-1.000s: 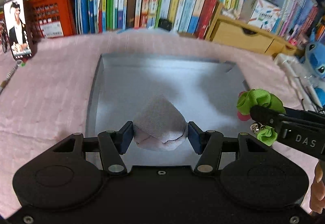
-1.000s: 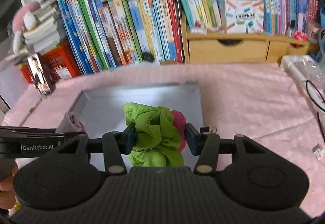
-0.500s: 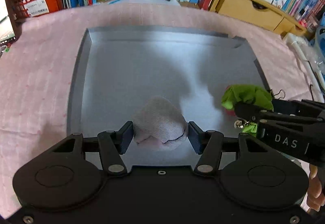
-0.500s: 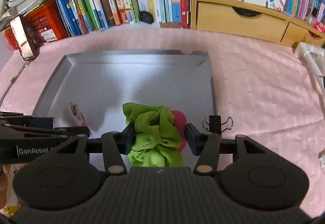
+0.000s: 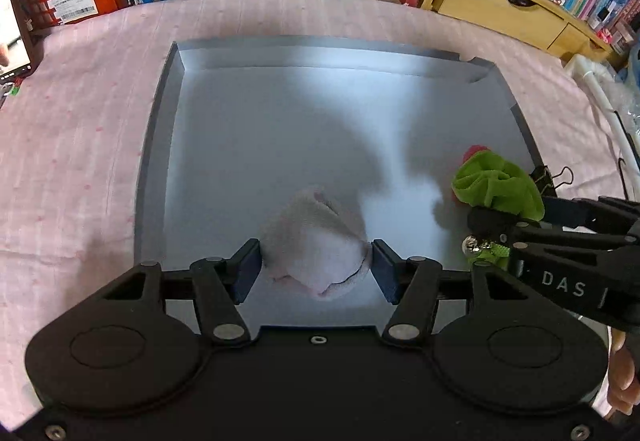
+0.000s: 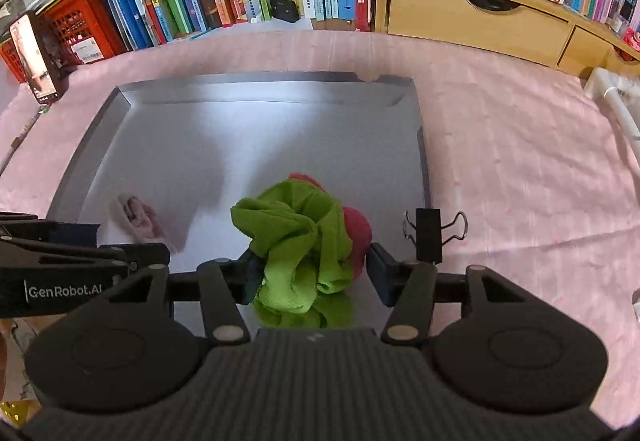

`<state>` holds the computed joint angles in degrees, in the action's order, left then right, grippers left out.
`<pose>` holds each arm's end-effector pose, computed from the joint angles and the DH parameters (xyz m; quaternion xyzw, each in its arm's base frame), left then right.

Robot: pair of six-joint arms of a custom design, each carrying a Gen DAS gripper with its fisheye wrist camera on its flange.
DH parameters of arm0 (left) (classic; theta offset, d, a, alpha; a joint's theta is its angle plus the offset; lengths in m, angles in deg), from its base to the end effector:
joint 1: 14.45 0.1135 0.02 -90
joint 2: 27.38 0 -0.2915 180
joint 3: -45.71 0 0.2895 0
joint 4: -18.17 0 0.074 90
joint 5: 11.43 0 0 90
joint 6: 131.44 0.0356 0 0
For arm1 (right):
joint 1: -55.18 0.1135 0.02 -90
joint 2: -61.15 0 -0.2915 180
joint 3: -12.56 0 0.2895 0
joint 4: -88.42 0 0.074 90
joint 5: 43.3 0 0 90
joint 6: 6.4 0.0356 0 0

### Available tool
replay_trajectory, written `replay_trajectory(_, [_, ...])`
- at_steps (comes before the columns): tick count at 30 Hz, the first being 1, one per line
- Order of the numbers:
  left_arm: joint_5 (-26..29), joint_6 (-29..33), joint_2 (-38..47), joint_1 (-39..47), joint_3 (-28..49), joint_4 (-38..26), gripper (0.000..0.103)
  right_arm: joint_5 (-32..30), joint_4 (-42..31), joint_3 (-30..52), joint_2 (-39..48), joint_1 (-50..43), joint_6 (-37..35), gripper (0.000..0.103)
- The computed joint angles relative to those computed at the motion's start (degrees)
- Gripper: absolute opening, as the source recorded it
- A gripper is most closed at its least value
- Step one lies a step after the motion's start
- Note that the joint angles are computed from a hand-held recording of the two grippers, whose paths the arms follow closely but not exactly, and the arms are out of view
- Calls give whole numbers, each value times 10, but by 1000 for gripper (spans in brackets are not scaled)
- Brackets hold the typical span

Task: Organize soft objects
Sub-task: 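Carry the lavender cloth and green scrunchie over the grey tray with both tools, then open both tools to drop the cloth and scrunchie into the tray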

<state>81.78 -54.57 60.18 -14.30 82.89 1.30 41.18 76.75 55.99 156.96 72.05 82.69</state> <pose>0.2346 -0.0014 0.0807 -0.1078 0.9740 -0.0496 0.1928 0.2613 0.0828 0.0758 -0.1611 0.9600 0.0776 0.2156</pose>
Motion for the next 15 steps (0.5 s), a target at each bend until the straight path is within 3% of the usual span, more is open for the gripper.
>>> replay_trajectory(9, [-3, 12, -98, -4, -33, -13, 77, 7, -9, -15, -44, 6, -4, 76])
replay_trajectory(15, [5, 14, -194, 5, -53, -56, 81, 11, -18, -41, -110, 8, -4, 80])
